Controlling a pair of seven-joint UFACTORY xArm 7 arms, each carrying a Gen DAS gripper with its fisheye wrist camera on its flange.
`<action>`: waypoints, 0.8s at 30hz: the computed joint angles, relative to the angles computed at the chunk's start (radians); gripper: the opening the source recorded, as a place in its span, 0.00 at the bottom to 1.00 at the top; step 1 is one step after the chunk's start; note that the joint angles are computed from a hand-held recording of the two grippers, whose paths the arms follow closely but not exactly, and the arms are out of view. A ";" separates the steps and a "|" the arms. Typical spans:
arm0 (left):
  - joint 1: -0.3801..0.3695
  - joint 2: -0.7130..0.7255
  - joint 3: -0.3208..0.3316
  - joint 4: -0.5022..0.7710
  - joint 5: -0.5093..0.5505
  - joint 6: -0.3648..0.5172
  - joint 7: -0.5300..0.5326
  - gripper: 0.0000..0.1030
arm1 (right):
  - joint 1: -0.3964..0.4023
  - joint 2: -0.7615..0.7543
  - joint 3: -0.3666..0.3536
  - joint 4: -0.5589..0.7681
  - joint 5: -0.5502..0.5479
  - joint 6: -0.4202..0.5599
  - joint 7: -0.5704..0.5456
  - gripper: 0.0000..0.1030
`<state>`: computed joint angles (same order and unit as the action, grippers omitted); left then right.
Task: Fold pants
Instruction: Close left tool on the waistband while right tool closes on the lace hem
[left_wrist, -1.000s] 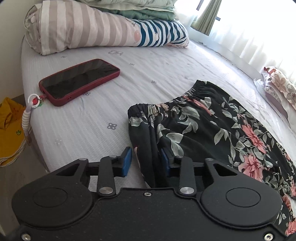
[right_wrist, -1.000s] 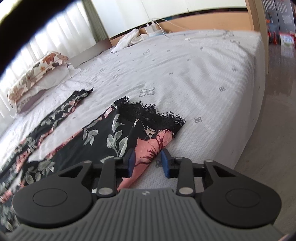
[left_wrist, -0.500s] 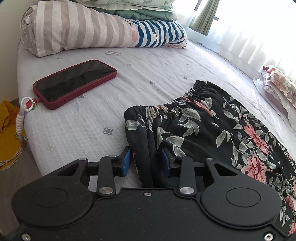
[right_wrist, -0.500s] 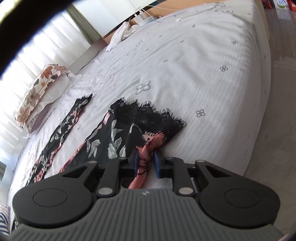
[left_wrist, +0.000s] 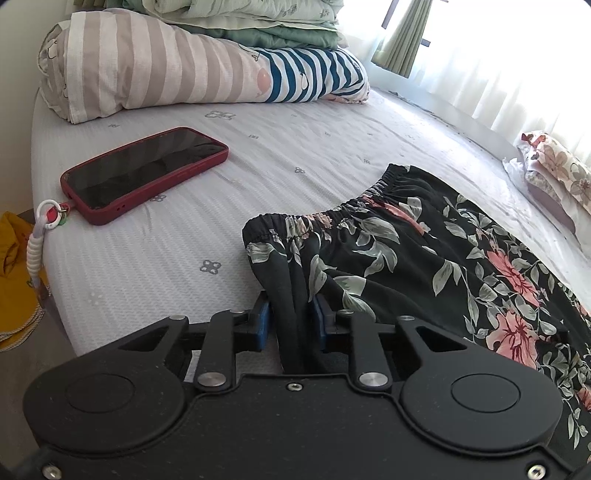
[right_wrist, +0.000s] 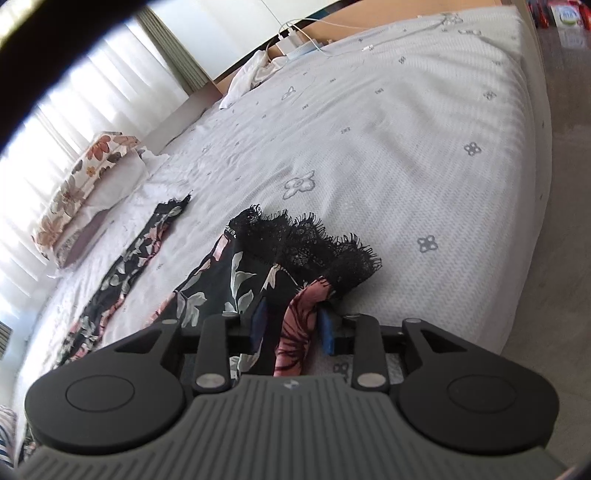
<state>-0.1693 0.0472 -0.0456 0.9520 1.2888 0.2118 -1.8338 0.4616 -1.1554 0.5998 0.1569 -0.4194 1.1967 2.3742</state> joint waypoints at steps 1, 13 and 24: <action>0.000 0.001 0.001 0.001 0.011 -0.002 -0.011 0.21 | -0.010 0.016 0.000 0.012 0.002 0.008 -0.001 0.38; 0.028 -0.095 -0.028 -0.010 0.192 0.007 -0.160 0.01 | 0.003 -0.016 0.040 0.115 0.020 0.246 0.019 0.02; 0.050 -0.098 -0.044 0.002 0.113 -0.014 -0.084 0.02 | 0.042 -0.114 -0.007 0.060 0.103 0.205 -0.090 0.10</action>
